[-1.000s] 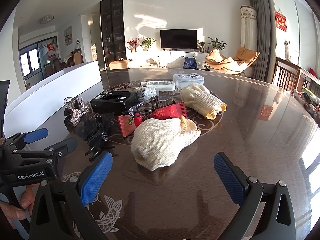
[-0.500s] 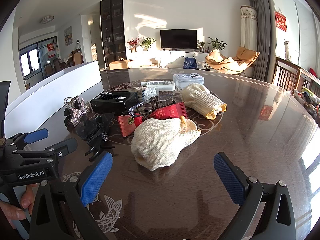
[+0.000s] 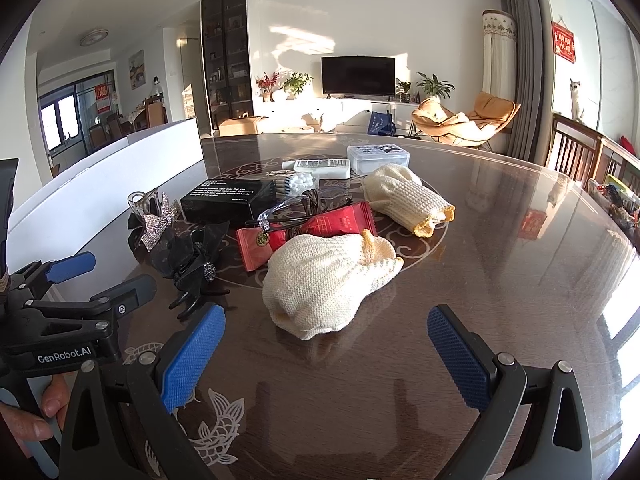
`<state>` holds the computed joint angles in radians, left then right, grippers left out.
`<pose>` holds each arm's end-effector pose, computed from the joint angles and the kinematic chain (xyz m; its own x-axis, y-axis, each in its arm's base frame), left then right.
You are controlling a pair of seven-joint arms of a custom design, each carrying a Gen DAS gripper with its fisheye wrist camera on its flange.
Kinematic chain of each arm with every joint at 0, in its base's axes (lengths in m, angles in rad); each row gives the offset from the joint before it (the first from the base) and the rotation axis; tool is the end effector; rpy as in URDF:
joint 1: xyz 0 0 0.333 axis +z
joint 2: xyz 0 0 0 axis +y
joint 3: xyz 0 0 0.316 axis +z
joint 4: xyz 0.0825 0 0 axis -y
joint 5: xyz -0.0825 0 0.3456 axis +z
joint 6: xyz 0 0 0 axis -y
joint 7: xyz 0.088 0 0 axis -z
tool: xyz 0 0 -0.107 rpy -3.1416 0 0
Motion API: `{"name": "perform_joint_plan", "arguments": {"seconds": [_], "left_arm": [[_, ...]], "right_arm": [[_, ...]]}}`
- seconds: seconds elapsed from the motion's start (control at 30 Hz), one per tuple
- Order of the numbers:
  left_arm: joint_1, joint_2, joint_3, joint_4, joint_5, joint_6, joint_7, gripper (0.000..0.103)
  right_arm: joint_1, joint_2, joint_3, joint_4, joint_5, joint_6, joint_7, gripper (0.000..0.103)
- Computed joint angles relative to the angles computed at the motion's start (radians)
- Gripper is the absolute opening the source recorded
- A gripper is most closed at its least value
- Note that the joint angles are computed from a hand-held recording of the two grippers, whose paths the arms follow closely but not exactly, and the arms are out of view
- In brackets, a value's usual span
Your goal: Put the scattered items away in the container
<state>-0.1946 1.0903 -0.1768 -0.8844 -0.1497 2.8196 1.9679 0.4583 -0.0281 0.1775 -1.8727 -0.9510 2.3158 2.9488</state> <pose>0.7785 -0.2117 0.3441 -0.4603 -0.8877 -0.0076 -0.5658 0.3000 -0.7681 0.4573 0.3198 0.5893 -0.2213 -0.9749 -0.0233 -0.5730 0.1493 -0.8058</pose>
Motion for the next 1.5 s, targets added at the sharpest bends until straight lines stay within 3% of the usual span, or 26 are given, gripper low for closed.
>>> {"name": "perform_joint_plan", "arguments": {"seconds": [1.5], "left_arm": [[-0.004,0.009,0.008,0.019,0.013,-0.023,-0.020,0.103]], "right_arm": [[0.001,0.007,-0.004,0.009,0.023,-0.015,-0.010,0.102]]}}
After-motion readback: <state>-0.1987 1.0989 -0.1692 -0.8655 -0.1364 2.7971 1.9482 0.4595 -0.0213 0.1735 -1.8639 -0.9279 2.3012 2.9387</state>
